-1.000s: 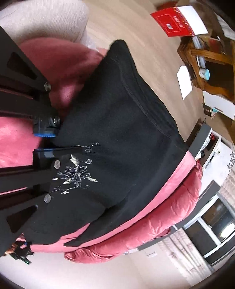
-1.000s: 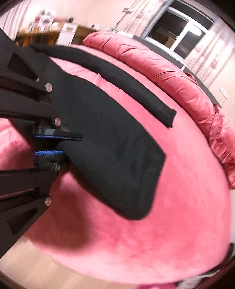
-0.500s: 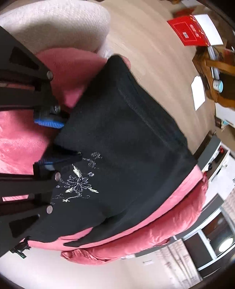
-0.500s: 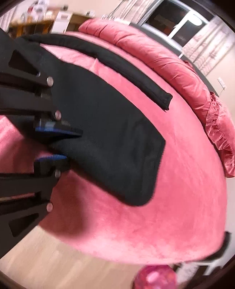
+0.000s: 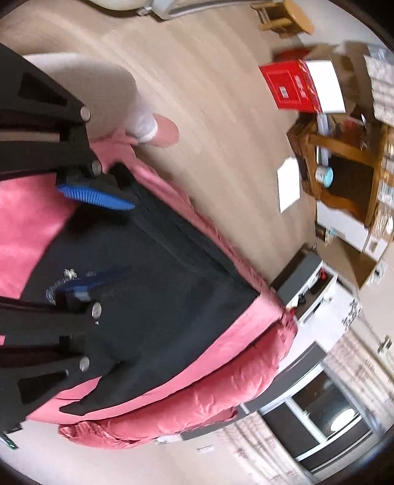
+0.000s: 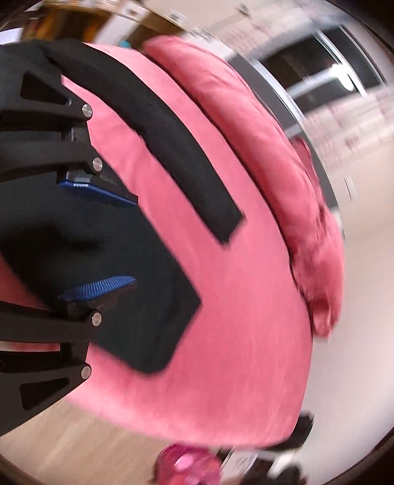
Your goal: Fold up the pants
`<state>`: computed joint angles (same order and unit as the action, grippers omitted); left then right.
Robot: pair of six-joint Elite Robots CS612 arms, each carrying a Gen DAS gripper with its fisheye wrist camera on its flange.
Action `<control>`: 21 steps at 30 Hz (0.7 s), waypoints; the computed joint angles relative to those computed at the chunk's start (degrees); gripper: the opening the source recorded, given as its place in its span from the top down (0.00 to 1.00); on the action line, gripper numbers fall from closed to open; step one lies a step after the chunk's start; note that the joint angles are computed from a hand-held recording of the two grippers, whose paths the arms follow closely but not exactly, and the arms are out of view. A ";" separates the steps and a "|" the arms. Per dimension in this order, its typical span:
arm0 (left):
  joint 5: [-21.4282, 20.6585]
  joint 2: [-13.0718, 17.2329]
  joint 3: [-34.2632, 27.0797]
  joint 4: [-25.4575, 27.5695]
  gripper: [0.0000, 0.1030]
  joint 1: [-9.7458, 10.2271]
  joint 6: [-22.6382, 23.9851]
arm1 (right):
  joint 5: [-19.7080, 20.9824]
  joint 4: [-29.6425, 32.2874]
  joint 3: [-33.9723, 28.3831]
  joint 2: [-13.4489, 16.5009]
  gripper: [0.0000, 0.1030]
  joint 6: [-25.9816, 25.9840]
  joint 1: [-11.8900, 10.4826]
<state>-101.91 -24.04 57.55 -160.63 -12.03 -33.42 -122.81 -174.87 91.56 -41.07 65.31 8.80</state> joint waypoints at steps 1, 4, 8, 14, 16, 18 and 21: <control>-0.23 0.43 -0.94 0.31 0.50 -0.33 1.48 | 1.68 -0.89 -1.05 0.68 0.53 -2.00 -0.07; -1.16 1.39 -2.80 2.07 0.43 -1.66 6.28 | 9.72 -1.64 -5.20 3.20 0.51 -7.22 -0.42; -3.46 3.23 -6.69 6.87 0.43 -3.12 12.94 | 18.79 1.93 -12.07 7.03 0.51 -14.89 -0.07; -3.92 4.99 -9.62 9.71 0.43 -5.29 22.36 | 24.95 6.78 -21.90 12.12 0.51 -24.84 1.38; -3.22 5.43 -10.51 10.79 0.43 -5.80 24.46 | 26.43 6.73 -24.22 13.37 0.51 -26.21 1.57; -2.95 6.01 -11.49 11.52 0.43 -6.12 26.24 | 27.49 7.38 -26.97 14.81 0.51 -26.95 1.80; -2.73 6.33 -12.22 12.51 0.43 -6.27 28.08 | 27.69 9.59 -30.56 16.65 0.51 -28.48 2.10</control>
